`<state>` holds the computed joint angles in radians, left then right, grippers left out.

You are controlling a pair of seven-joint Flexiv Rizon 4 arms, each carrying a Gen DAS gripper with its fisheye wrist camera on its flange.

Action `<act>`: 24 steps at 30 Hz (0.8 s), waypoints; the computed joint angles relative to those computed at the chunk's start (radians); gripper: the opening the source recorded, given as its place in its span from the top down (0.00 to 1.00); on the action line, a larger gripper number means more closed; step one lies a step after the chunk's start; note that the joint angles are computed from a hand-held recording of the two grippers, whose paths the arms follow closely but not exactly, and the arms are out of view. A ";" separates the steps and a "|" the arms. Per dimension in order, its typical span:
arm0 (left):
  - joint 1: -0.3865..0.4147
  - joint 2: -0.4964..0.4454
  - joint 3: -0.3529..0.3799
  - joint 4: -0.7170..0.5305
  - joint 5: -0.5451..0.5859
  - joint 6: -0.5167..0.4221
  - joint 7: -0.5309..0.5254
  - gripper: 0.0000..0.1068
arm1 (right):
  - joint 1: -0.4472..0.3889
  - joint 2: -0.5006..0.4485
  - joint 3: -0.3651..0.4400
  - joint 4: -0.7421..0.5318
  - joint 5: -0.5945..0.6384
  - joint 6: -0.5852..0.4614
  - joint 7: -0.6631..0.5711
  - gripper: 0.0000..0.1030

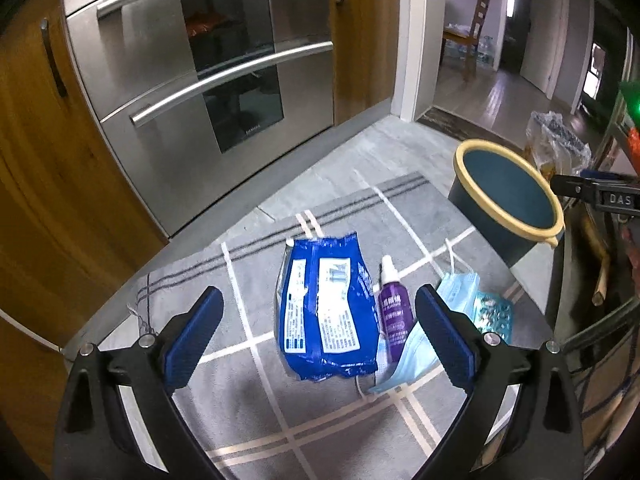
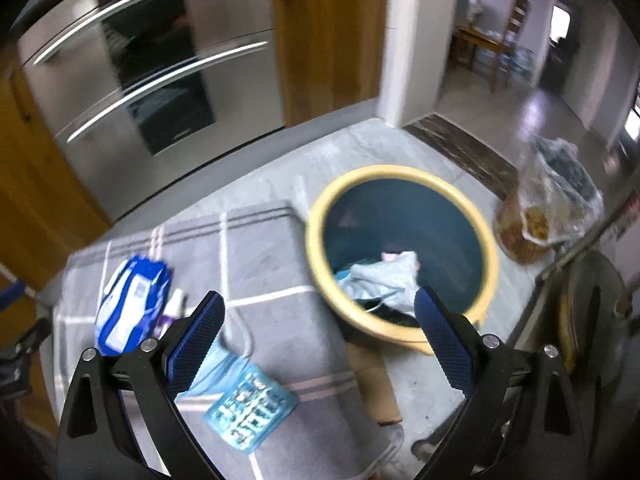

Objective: Collect trash
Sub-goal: 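Move both tools back over the blue wipes pack and mask on the mat, then grasp the blue wipes pack with the left gripper while the right grasps the blue mask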

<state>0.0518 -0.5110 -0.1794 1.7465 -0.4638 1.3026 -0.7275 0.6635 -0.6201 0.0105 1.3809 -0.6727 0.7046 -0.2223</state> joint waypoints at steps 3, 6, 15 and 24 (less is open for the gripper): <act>-0.017 -0.011 0.028 -0.017 0.028 -0.040 -0.024 0.11 | -0.001 -0.031 0.021 -0.043 0.028 -0.007 -0.066 0.08; -0.027 -0.020 0.041 -0.028 0.051 -0.056 -0.035 0.11 | -0.002 -0.071 0.039 -0.100 0.080 -0.027 -0.142 0.08; -0.088 -0.081 0.135 -0.113 0.172 -0.145 -0.139 0.11 | -0.030 -0.166 0.091 -0.213 0.318 0.008 -0.169 0.13; -0.119 -0.189 0.188 -0.249 0.297 -0.298 -0.278 0.11 | -0.043 -0.251 0.128 -0.337 0.463 -0.057 -0.262 0.35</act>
